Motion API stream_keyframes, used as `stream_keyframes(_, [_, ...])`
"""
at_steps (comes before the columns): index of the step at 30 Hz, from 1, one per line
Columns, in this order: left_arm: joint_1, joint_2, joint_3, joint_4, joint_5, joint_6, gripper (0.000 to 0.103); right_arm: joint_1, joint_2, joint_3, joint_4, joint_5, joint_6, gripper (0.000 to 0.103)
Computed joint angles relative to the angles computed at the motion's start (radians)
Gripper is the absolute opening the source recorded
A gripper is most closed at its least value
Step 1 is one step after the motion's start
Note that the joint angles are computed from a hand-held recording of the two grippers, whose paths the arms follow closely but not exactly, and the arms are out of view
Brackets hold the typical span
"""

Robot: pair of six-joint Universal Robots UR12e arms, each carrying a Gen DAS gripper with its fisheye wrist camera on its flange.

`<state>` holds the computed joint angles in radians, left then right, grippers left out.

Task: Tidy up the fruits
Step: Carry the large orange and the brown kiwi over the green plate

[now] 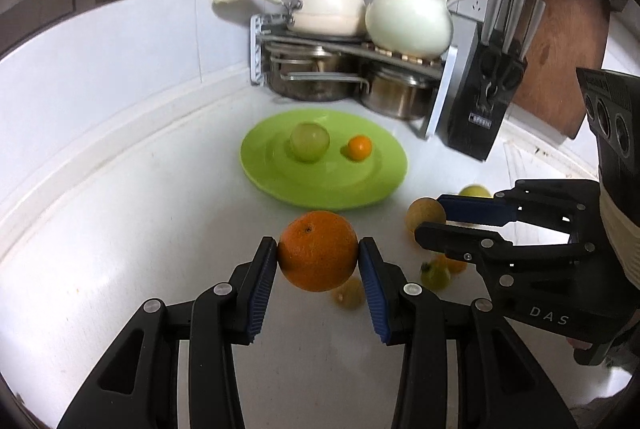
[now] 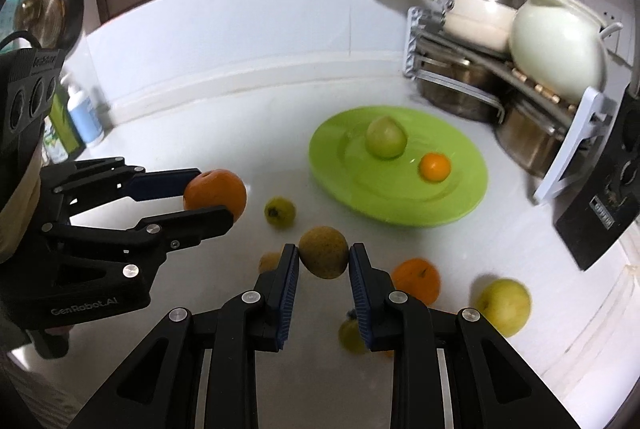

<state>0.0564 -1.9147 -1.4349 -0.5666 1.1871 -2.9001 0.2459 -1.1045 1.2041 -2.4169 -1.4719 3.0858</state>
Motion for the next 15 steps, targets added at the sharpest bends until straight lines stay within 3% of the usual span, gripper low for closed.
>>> stream_keyframes(7, [-0.013, -0.03, 0.059, -0.01, 0.016, -0.001, 0.042, -0.009, 0.019, -0.04, -0.026, -0.03, 0.01, 0.027])
stream_keyframes(15, [-0.023, -0.08, 0.146, -0.05, 0.009, -0.006, 0.042, -0.02, 0.064, -0.123, 0.007, -0.051, 0.002, 0.027])
